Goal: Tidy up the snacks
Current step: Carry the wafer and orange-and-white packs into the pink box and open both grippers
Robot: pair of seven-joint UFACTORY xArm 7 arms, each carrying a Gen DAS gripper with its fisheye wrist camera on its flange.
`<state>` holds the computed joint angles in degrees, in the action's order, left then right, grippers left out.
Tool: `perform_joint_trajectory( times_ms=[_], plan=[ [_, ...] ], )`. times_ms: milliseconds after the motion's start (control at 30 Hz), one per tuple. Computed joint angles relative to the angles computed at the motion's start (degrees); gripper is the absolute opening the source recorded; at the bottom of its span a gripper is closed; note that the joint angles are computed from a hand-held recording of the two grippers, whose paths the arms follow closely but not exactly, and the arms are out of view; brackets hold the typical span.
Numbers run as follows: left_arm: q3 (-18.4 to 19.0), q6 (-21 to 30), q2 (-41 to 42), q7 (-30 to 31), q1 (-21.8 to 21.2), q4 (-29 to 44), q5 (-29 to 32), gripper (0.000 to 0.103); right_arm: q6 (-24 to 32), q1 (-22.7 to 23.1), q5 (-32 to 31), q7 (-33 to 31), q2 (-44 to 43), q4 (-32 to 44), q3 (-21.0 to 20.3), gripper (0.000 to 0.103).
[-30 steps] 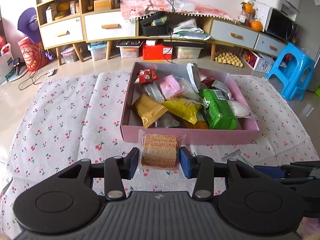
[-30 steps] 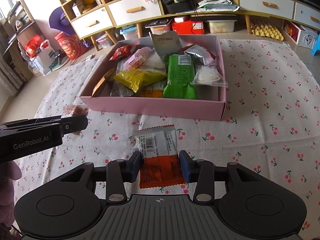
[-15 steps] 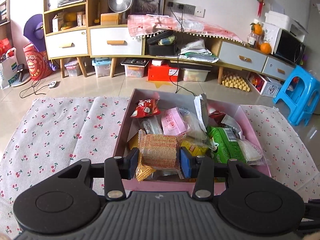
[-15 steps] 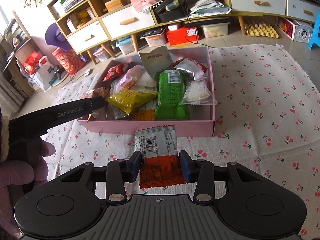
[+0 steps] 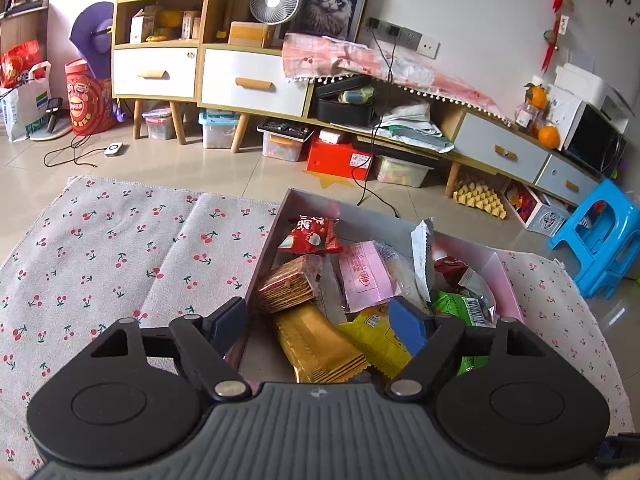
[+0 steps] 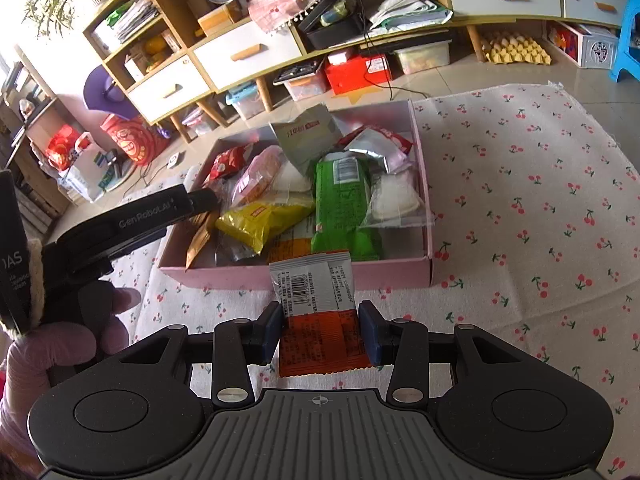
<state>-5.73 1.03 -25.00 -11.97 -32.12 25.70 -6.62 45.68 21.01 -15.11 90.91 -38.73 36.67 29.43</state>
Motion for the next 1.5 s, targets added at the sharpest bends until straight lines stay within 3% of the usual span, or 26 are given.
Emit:
perform_joint_trajectory(
  times_ms=[133, 233, 333, 500, 867, 967, 1000, 1067, 1500],
  plan=[
    [3.1, 4.3, -0.7, 1.2, -2.4, 1.1, -2.4, 0.082, 0.1, -2.3, -1.8, -1.3, -0.1, 0.5, -1.7, 0.04],
    [0.3, 6.9, -1.5, 0.5, 1.5, 1.5, -1.6, 0.083, -3.3, -4.5, -3.4, -3.1, 2.2, 1.3, -3.1, 0.04],
    [-5.1, 10.4, -2.4, -3.5, 7.9, 2.2, 1.9, 0.085, -8.4, -6.7, -4.9, -5.1, 6.6, 3.2, -4.5, 0.04],
    [-5.3, 15.7, -2.2, -4.8, 9.1, 3.8, 3.5, 0.085, -13.0, -10.3, -9.8, -7.7, 15.8, 9.6, -5.1, 0.041],
    [-3.3, 16.8, -2.0, -3.1, 8.1, 4.0, 1.2, 0.085, -9.4, -6.6, -19.6, -8.6, 30.8, 22.5, -10.0, 0.042],
    [-3.1, 16.5, -2.0, -2.6, 7.9, 3.9, 0.8, 0.085, -9.6, -4.7, -20.1, -9.0, 31.4, 22.7, -12.1, 0.047],
    [-3.1, 16.4, -2.1, -2.5, 7.8, 3.8, 0.7, 0.085, -8.7, -4.2, -20.1, -8.7, 31.4, 23.0, -12.6, 0.061],
    [-3.0, 16.5, -2.1, -2.2, 7.7, 3.9, 0.6, 0.085, -8.0, -3.3, -20.8, -7.3, 30.6, 22.6, -13.0, 0.072],
    [-2.1, 18.5, -4.0, 0.7, 5.5, 3.4, -1.4, 0.089, -2.3, -3.2, -16.8, -8.3, 19.2, 16.3, -10.7, 0.079]
  ],
)
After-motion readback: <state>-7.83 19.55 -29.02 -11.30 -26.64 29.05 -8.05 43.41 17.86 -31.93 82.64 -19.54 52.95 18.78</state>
